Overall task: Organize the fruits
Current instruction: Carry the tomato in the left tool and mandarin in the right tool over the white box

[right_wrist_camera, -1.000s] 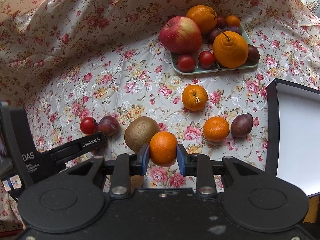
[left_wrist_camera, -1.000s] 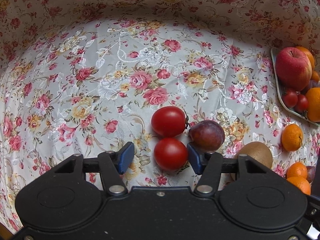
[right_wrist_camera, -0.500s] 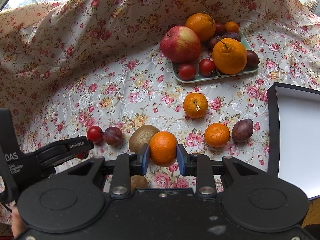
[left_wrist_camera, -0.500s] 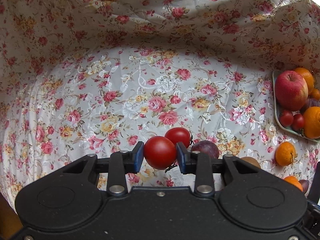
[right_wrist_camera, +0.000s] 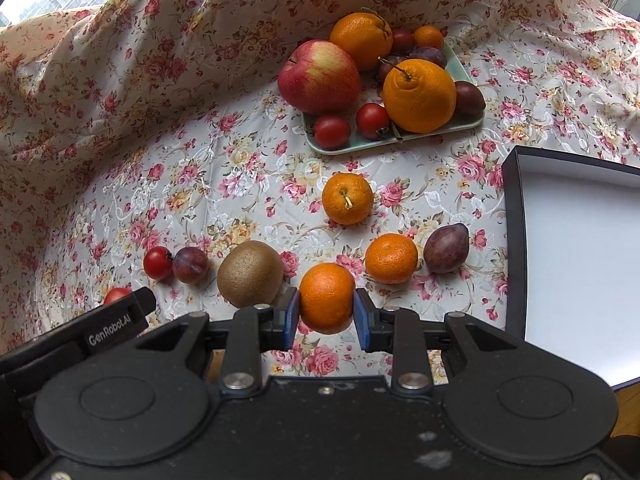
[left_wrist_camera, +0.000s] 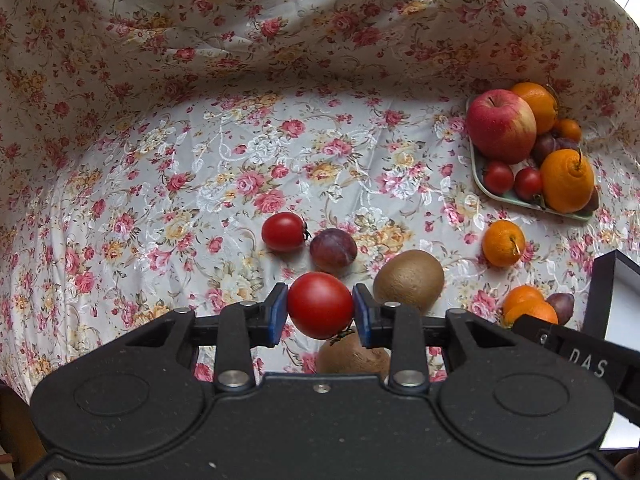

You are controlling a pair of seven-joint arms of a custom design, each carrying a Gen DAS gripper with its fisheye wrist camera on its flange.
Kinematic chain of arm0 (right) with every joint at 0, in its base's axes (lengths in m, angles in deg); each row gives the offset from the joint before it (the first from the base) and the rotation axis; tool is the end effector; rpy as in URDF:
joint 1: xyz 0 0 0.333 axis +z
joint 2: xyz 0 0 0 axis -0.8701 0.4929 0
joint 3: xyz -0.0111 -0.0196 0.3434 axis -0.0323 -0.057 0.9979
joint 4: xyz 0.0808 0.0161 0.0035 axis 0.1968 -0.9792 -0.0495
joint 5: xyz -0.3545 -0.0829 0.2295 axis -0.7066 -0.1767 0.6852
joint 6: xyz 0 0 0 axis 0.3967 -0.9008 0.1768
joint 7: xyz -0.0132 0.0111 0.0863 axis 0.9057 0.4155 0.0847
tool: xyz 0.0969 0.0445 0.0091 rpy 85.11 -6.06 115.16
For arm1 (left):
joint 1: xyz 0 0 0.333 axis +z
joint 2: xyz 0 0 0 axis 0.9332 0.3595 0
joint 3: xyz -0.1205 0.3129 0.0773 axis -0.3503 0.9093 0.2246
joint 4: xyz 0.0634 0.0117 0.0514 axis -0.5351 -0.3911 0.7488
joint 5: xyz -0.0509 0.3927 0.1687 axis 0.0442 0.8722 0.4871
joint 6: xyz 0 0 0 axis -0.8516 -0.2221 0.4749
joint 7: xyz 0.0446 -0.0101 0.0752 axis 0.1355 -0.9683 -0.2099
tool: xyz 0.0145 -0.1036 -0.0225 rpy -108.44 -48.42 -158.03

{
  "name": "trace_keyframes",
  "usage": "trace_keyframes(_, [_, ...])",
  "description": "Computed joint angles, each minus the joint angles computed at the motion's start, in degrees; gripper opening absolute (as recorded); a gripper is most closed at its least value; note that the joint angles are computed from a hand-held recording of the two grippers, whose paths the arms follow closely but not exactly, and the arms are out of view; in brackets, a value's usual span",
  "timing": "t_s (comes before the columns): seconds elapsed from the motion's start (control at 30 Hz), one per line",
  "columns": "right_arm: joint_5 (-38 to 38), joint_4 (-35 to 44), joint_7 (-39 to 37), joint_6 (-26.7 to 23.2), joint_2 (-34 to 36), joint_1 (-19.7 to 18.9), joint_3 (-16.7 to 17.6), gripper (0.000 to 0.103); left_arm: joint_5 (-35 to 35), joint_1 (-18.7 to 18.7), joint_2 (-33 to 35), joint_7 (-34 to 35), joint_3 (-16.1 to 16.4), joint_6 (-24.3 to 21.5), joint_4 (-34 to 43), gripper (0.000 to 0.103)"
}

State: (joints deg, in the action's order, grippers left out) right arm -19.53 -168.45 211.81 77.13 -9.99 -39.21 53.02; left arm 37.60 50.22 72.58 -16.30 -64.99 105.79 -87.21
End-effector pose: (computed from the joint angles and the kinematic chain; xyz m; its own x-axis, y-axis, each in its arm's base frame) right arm 0.4854 0.2288 0.5369 -0.3553 -0.9186 -0.1728 -0.8976 0.3869 -0.2112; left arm 0.4978 -0.3248 0.5328 -0.0310 -0.9994 -0.0143 -0.9459 0.0340 -0.3228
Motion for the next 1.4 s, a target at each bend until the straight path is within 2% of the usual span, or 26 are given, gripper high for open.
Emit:
trace_keyframes(0.4, [0.24,-3.40,2.61,-2.60,-4.01,-2.39,-1.93,0.030,0.02,-2.41,1.97,0.78,-1.82,-0.59,3.35,0.043])
trace_keyframes(0.93, [-4.38,-12.25,6.33,-7.47,-15.07,-7.59,-5.46,0.030,-2.99,-7.36,7.79,5.53,-5.22,-1.95,9.93,0.043])
trace_keyframes(1.4, [-8.67,-19.33,7.83,-12.75,-25.35,-12.36,-8.26,0.030,0.53,-11.91,14.16,4.30,-7.28,-4.15,16.73,0.043])
